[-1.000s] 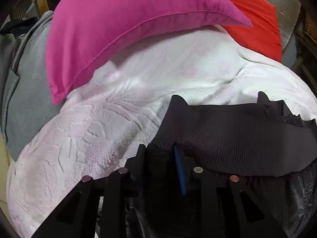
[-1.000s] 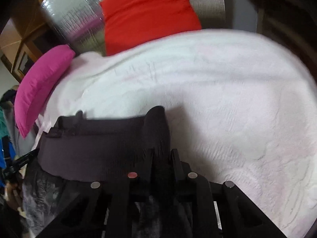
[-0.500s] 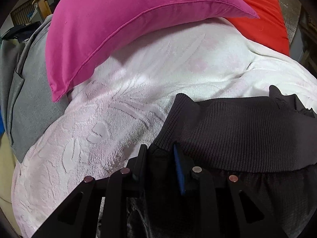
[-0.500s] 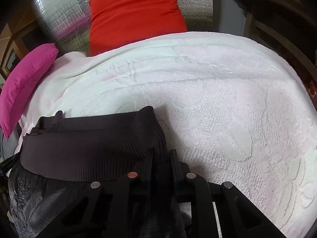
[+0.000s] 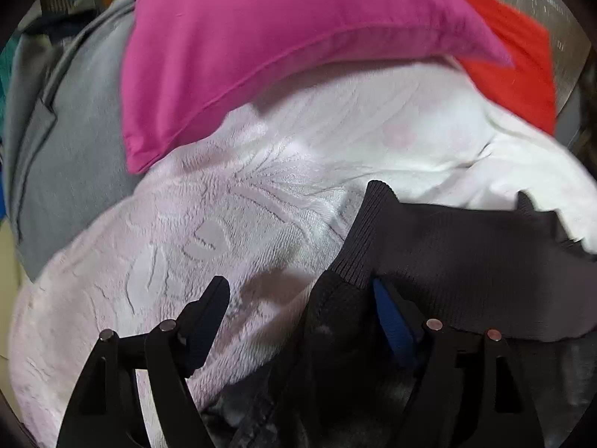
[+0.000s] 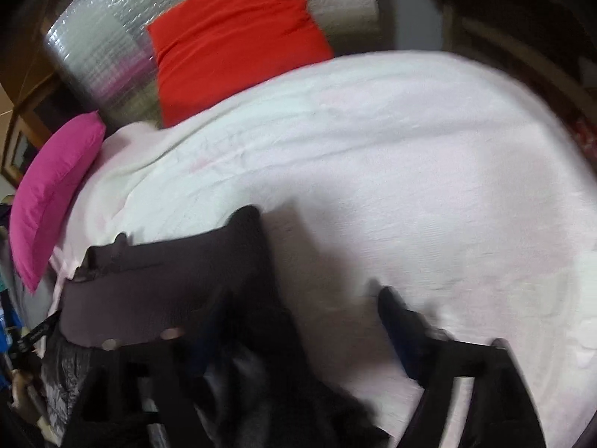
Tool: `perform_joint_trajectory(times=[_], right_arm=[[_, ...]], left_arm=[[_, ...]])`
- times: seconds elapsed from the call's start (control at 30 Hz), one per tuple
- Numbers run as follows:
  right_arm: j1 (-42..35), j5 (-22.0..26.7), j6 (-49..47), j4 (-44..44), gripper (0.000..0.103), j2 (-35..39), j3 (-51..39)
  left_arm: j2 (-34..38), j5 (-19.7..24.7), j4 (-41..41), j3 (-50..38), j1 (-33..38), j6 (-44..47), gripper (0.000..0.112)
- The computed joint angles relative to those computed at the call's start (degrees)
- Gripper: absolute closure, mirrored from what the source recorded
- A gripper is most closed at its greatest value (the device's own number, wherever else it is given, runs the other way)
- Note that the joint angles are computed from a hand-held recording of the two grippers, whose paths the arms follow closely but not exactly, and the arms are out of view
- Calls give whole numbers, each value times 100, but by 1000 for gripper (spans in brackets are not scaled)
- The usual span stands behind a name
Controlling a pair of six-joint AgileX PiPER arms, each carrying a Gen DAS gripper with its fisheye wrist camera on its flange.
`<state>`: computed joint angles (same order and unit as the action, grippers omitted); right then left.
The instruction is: Fold large clothes
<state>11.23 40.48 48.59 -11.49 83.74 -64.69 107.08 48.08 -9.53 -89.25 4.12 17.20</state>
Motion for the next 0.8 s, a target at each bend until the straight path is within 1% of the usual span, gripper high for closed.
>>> perform_joint_trajectory(times=[0.07,0.13,0.17,0.23,0.37,0.4,0.53,0.6,0.63,0.67,0.7,0.73,0.77,0.8], right_arm=[[-1,83,-60,107,19,-271,120],[53,161,-170,201,19,-663,334],[69,180,-257,311,19,-817,423],[59,239,-624,717,19,-1210,678],[-3,291,-1141,1359,19,-1691,1124],[-23,260,-1236,1512,19,-1751,1243],[-55,64,-1522,2011,19,-1700,1538],[51,-31,-1389,1948,19,-1619,1622],[43,-105,-1416,2018,19,-1590,1685],[81,-145,-1341,1947,21,-1591,1723],[185,-155,-1165,1728,30,-1572,1717],[228,-130,-1126,1647,49,-1554,1688],[291,-74,-983,1508,53,-1517,1621],[442,11,-688,1188,60,-1475,1526]], left_arm=[[-124,176,-168,12,140,163,33],[-397,168,-248,235,243,380,33],[-572,167,-298,376,320,548,33],[-845,301,-625,587,560,1044,33],[-1262,825,-1350,984,1163,2069,33],[-1358,889,-1446,1113,1242,2247,33],[-1608,764,-1577,1645,1272,2655,33],[-1657,541,-1427,1894,1120,2616,33],[-1677,305,-1294,2050,1026,2523,33],[-1674,194,-1247,2115,993,2465,31],[-1637,116,-1180,2139,952,2358,31],[-1591,69,-1102,2125,899,2223,32],[-1566,-13,-1042,2128,849,2142,32],[-1551,-129,-944,2156,790,2042,33]])
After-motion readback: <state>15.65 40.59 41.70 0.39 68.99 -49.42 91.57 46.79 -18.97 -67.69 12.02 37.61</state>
